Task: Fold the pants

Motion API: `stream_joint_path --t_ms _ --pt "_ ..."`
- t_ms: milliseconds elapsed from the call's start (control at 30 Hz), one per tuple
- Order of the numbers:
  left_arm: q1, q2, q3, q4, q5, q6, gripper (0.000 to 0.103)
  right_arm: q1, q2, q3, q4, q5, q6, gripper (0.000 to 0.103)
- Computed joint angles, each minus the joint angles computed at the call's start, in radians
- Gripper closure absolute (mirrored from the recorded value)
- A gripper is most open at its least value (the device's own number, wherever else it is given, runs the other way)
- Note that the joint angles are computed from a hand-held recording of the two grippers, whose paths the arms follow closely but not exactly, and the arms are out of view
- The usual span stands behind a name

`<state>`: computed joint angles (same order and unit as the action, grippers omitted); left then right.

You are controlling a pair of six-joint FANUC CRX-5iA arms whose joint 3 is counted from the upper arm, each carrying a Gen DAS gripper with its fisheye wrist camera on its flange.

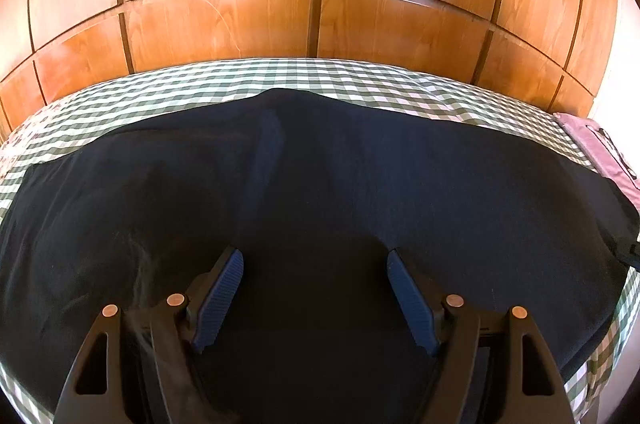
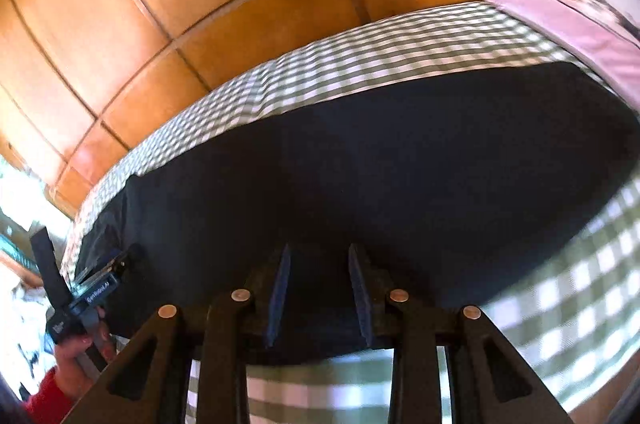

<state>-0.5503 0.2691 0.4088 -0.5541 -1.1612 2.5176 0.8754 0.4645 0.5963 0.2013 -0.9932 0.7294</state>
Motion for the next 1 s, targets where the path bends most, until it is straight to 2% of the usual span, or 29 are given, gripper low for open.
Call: stream_joint_path --t_ms 200,267,333,400,567,667,700,833,967,1000 --pt "-0.004 -0.012 -0.017 -0.01 0.016 0.013 0.027 -0.022 -0.151 -0.253 0.128 0.135 -0.248 0.066" --pt "-0.005 -0.021 -0.03 -0.012 0.028 0.021 0.027 -0.028 -0.184 -0.315 0.194 0.149 -0.349 0.062" --pt "-0.004 -0.033 -0.047 -0.012 0.045 0.026 0.027 -0.037 -0.207 -0.358 0.242 0.156 -0.434 0.05" --pt "-0.002 -0.046 -0.066 -0.01 0.065 0.032 0.027 -0.056 -0.234 -0.406 0.264 0.185 -0.516 0.048" --pt "0.018 -0.1 -0.138 0.03 0.134 -0.002 0.028 -0.127 -0.271 -0.502 0.267 0.325 -0.678 0.048" --pt "0.019 -0.126 -0.166 0.029 0.141 -0.001 0.028 -0.154 -0.271 -0.535 0.271 0.396 -0.755 0.048" --pt "0.017 -0.136 -0.174 0.022 0.134 0.007 0.028 -0.165 -0.272 -0.56 0.302 0.443 -0.806 0.048" --pt "0.017 -0.165 -0.199 0.008 0.123 0.051 0.028 -0.185 -0.252 -0.58 0.408 0.51 -0.921 0.05" --pt "0.025 -0.189 -0.226 0.01 0.133 0.088 0.029 -0.214 -0.244 -0.618 0.514 0.591 -1.055 0.062" --pt "0.024 -0.188 -0.226 0.008 0.129 0.091 0.029 -0.222 -0.245 -0.632 0.536 0.615 -1.093 0.071"
